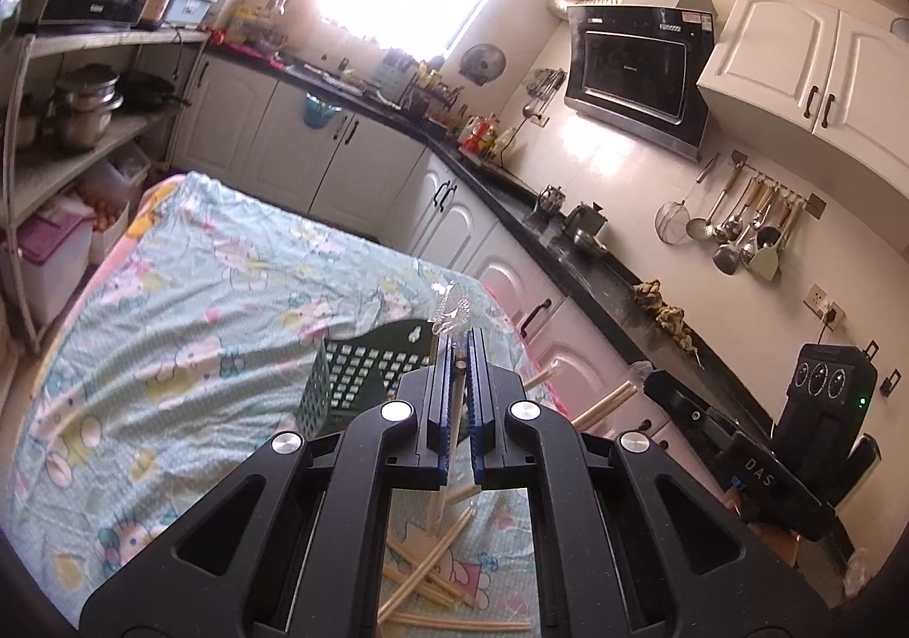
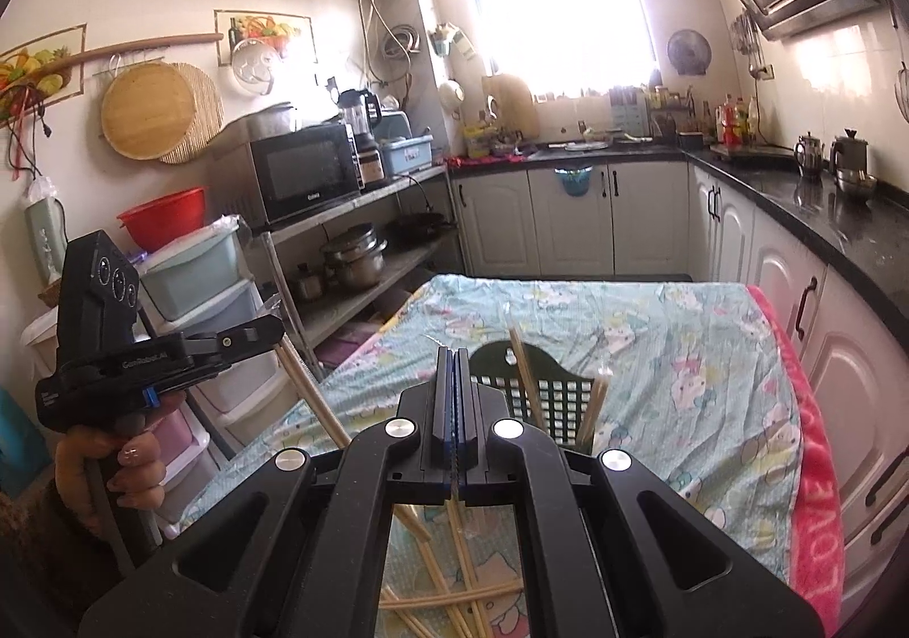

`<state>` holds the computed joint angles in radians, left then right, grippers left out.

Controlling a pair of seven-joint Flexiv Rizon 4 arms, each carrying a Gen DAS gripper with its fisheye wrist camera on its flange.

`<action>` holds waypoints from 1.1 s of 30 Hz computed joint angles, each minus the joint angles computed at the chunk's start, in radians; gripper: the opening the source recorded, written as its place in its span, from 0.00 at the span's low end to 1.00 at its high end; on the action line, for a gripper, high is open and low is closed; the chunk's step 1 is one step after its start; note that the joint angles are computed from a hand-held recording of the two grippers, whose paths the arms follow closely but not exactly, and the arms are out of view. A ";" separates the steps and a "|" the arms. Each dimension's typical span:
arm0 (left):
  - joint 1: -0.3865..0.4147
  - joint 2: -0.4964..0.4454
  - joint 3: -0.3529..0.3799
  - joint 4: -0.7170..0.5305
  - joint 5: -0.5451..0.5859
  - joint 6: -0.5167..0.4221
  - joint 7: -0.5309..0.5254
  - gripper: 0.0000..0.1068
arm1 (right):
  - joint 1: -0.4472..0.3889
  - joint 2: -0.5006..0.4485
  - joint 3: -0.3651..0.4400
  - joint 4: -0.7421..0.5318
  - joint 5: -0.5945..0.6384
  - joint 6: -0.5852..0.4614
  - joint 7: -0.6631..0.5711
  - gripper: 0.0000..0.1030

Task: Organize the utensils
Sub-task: 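Lift the held chopsticks with both grippers and carry them above the green caddy, then lower the chopsticks upright into the green caddy with both grippers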

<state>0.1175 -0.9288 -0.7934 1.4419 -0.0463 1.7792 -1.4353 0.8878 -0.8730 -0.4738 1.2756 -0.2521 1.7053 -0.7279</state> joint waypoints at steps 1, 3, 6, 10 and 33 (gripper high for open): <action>-0.002 0.003 0.003 -0.005 0.000 0.002 0.000 0.02 | 0.005 -0.002 -0.010 -0.003 0.002 0.002 0.002 0.01; -0.006 0.010 0.011 -0.011 0.002 0.005 0.002 0.02 | 0.008 -0.004 -0.020 -0.010 0.005 0.006 0.003 0.01; -0.007 0.014 0.013 -0.025 0.005 0.006 0.006 0.02 | 0.020 -0.012 -0.050 -0.025 0.014 0.012 0.005 0.01; -0.020 0.022 0.029 -0.052 0.001 0.004 0.013 0.02 | 0.025 -0.018 -0.076 -0.048 0.023 0.014 0.004 0.01; -0.228 -0.006 0.297 -0.326 -0.154 -0.073 0.085 0.02 | 0.003 -0.088 -0.195 -0.206 -0.005 -0.051 0.106 0.01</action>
<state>-0.1109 -0.9344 -0.4962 1.1160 -0.2008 1.7062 -1.3501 0.8913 -0.9608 -0.6692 1.0694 -0.2575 1.6538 -0.6221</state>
